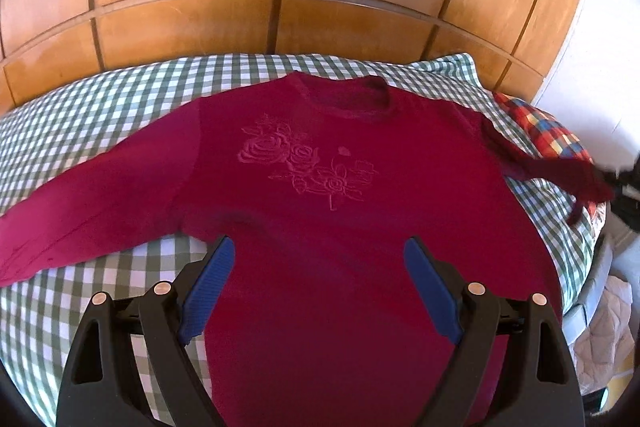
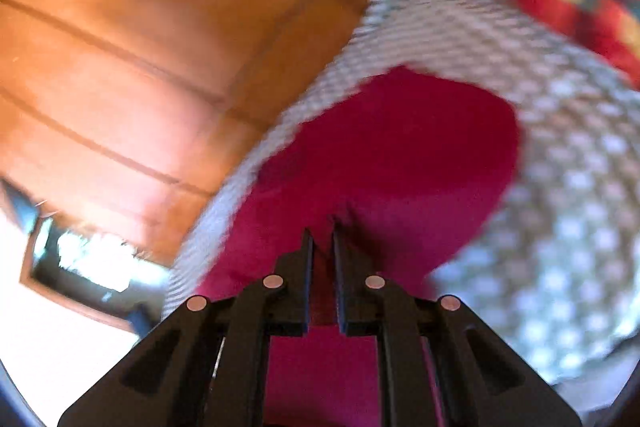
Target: Fold small clothes
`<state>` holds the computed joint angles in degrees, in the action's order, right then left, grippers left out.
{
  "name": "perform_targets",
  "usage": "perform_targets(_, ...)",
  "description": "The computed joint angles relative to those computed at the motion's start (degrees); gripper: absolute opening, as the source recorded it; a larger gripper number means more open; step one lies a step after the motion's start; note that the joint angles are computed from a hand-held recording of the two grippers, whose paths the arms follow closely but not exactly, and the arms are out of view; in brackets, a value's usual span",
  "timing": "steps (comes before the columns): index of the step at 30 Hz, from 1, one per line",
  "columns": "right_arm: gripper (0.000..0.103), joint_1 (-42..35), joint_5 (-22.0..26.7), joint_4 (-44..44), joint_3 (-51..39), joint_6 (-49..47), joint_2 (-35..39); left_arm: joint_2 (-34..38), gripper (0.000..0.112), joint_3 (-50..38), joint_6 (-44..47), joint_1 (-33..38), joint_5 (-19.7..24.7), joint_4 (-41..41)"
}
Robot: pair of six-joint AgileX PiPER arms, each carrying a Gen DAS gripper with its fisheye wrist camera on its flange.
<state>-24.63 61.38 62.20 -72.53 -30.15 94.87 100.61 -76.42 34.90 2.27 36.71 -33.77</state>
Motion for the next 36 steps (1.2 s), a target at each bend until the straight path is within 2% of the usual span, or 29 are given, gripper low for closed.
perform_targets(5, 0.008, 14.6, -4.7, 7.3, -12.5, 5.1, 8.0, 1.3, 0.086, -0.9, 3.6, 2.9, 3.8, -6.3)
perform_targets(10, 0.010, 24.8, -5.5, 10.7, -30.0, 9.9, 19.5, 4.0, 0.086, -3.5, 9.9, 7.2, 9.6, -15.6)
perform_targets(12, 0.025, 28.2, -4.8, 8.6, -38.0, 12.0, 24.0, 4.9, 0.086, -4.7, 10.7, 7.6, 10.4, -17.0)
perform_targets(13, 0.049, 29.3, -5.1, 7.5, -40.4, 12.7, 25.2, 5.3, 0.086, -5.3, 10.6, 7.7, 10.2, -17.0)
perform_targets(14, 0.057, 29.4, -5.8, 7.7, -40.5, 12.1, 25.3, 6.0, 0.086, -6.3, 9.8, 7.7, 10.0, -16.7)
perform_targets(15, 0.057, 28.7, -6.5, 8.5, -38.3, 10.0, 24.2, 6.8, 0.086, -7.3, 9.2, 7.9, 10.4, -16.6)
perform_targets(18, 0.069, 25.2, -8.3, 8.9, -32.9, 6.3, 21.9, 9.6, 0.086, -10.9, 6.9, 8.1, 10.6, -15.4)
perform_targets(22, 0.073, 19.7, -13.6, 3.2, -20.4, 2.6, 16.8, 15.2, 0.086, -17.9, 0.1, 8.1, 11.8, -11.9)
perform_targets(26, 0.071, 16.1, -18.8, -7.6, -13.0, 5.8, 16.3, 21.6, 0.085, -26.7, -6.8, 8.2, 14.6, -9.4)
perform_targets(30, 0.061, 12.7, -20.4, -10.8, -9.6, 7.2, 18.7, 29.6, 0.065, -38.9, -14.2, 7.3, 19.6, -6.0)
perform_targets(31, 0.060, 12.2, -20.2, -10.8, -9.8, 7.2, 19.7, 32.5, 0.061, -43.6, -16.5, 6.7, 21.6, -4.7)
perform_targets(33, 0.059, 11.1, -18.7, -8.0, -10.8, 6.3, 21.8, 35.7, 0.043, -49.4, -19.9, 5.7, 23.9, -2.2)
perform_targets(34, 0.059, 10.9, -18.0, -6.3, -11.7, 5.5, 22.8, 36.7, 0.039, -51.2, -20.6, 5.2, 24.7, -1.7)
perform_targets(35, 0.059, 10.8, -17.5, -5.0, -13.6, 4.8, 24.3, 37.4, 0.019, -53.0, -20.7, 4.7, 25.2, -1.4)
perform_targets(36, 0.059, 11.2, -17.3, -4.8, -16.0, 5.5, 25.9, 38.0, 0.006, -54.9, -20.3, 4.1, 25.6, -0.8)
